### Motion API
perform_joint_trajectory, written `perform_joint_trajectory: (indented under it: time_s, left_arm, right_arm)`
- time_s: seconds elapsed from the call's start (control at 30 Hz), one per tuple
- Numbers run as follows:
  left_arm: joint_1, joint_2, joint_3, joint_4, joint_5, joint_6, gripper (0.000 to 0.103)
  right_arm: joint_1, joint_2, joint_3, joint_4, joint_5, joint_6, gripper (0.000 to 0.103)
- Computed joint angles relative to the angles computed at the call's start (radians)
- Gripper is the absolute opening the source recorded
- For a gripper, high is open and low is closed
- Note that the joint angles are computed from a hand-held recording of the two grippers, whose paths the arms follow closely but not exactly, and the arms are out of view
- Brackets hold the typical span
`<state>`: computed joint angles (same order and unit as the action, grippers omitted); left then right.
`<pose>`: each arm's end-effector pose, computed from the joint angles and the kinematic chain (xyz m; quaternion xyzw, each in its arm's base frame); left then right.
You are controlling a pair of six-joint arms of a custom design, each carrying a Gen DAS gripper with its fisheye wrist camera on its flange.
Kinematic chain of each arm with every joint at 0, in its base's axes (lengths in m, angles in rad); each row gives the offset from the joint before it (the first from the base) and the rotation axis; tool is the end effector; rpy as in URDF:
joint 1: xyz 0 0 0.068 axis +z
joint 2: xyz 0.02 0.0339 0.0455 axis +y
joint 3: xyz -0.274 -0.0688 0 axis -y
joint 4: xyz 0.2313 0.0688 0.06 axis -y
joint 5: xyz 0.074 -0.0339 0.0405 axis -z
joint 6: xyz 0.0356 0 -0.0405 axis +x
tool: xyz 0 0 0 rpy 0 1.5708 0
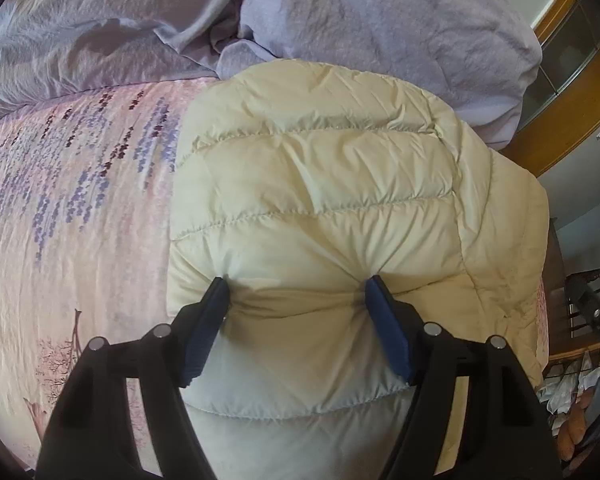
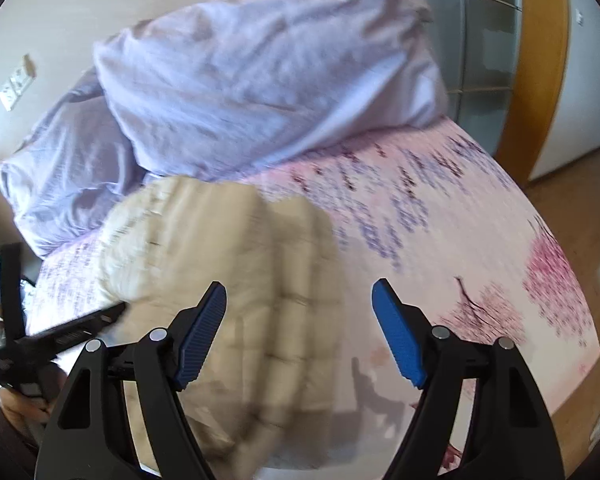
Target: Fold large clothes
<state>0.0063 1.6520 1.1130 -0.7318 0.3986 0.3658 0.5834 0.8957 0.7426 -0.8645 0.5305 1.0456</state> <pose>0.3032 -0.0119 0.2173 0.2024 0.9483 -0.1653 0.1802 0.1280 0.0629 0.2623 0.2823 0.8873 0.0186 0.3643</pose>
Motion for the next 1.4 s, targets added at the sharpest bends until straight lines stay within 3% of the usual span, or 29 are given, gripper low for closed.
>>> perform_joint_trajectory:
  time_s: [0.23, 0.43, 0.77, 1.0, 1.2, 1.4]
  left_arm:
    - [-0.065, -0.022, -0.042, 0.032, -0.020, -0.034, 0.073]
    - [-0.090, -0.027, -0.050, 0.035, -0.028, -0.056, 0.075]
    - [-0.068, -0.011, -0.011, -0.005, 0.005, -0.014, 0.076]
    - [-0.063, -0.012, 0.046, -0.002, 0.039, -0.017, 0.076]
    - [-0.085, -0.025, 0.042, 0.123, 0.001, -0.091, 0.077]
    - [-0.166, -0.045, -0.045, 0.320, -0.115, -0.147, 0.078]
  right_arm:
    - [-0.025, 0.108, 0.056, 0.143, -0.052, -0.100, 0.072]
    - [-0.076, 0.195, 0.060, 0.248, -0.105, -0.111, 0.064]
    - [-0.118, 0.296, -0.012, 0.314, -0.108, -0.102, 0.051]
    - [-0.129, 0.296, -0.089, 0.366, -0.098, -0.099, 0.049]
    - [-0.138, 0.276, -0.152, 0.409, -0.092, -0.089, 0.049]
    - [-0.155, 0.277, -0.172, 0.440, -0.102, -0.108, 0.049]
